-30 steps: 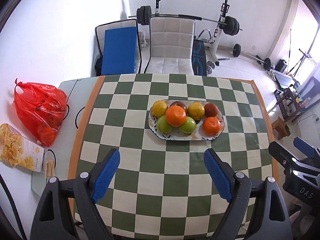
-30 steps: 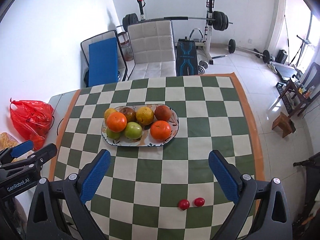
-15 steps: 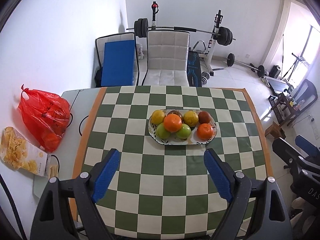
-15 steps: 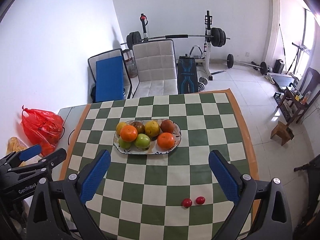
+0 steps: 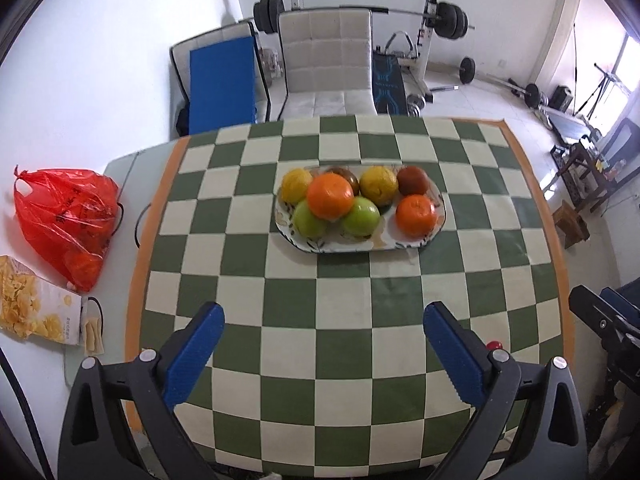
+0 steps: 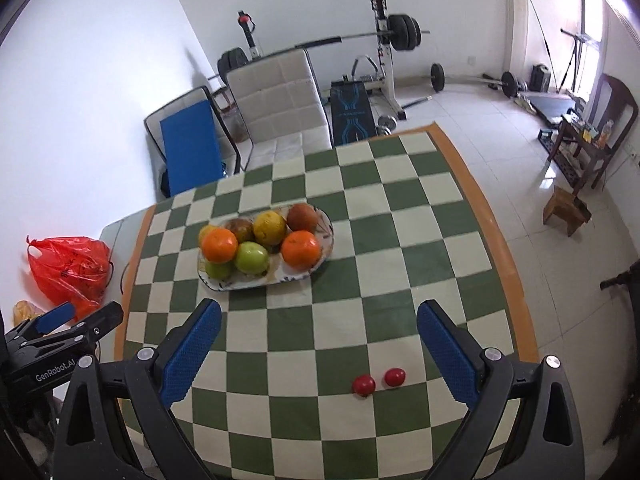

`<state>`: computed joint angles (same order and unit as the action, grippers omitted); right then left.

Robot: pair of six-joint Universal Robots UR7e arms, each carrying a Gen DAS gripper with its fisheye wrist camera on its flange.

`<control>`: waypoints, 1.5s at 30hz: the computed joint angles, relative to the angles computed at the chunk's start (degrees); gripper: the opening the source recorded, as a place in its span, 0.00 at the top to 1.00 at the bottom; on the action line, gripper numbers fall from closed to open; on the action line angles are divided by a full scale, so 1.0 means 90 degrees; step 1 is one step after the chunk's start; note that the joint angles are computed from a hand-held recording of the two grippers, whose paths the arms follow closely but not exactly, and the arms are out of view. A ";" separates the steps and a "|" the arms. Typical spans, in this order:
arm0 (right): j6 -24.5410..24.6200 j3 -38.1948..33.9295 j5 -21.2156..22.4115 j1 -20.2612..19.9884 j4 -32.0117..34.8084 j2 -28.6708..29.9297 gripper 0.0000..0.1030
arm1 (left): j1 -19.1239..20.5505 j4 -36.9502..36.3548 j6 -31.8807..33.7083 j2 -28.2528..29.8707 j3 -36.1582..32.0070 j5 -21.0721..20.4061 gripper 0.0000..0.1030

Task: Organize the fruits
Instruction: 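Grasp one red cherry tomato with the right tool while the left tool grasps the other, then place the cherry tomato on the plate with the right tool while the left tool places its tomato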

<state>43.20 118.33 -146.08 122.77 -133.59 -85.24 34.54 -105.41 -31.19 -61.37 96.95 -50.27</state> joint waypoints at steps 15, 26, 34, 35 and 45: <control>-0.1784 0.2245 0.2877 -0.3708 -0.1652 -0.0966 0.53 | 0.0482 0.1213 -0.0506 0.2073 -0.0387 -0.1381 0.01; -0.2356 0.2421 0.3023 -0.3851 -0.2236 -0.0550 0.69 | 0.0459 0.0929 -0.0473 0.2148 -0.0229 -0.2051 0.01; -0.2266 0.2600 0.2548 -0.3683 -0.1948 -0.1324 0.69 | 0.0204 0.0102 0.0458 0.2275 -0.0021 -0.2790 0.10; -0.2240 0.2631 0.2495 -0.3704 -0.1883 -0.1427 0.69 | 0.0170 0.0082 0.0553 0.2339 -0.0029 -0.2876 0.21; -0.2178 0.2820 0.2355 -0.3917 -0.1573 -0.1984 0.69 | -0.0072 -0.0152 0.1012 0.2563 0.0043 -0.2932 0.73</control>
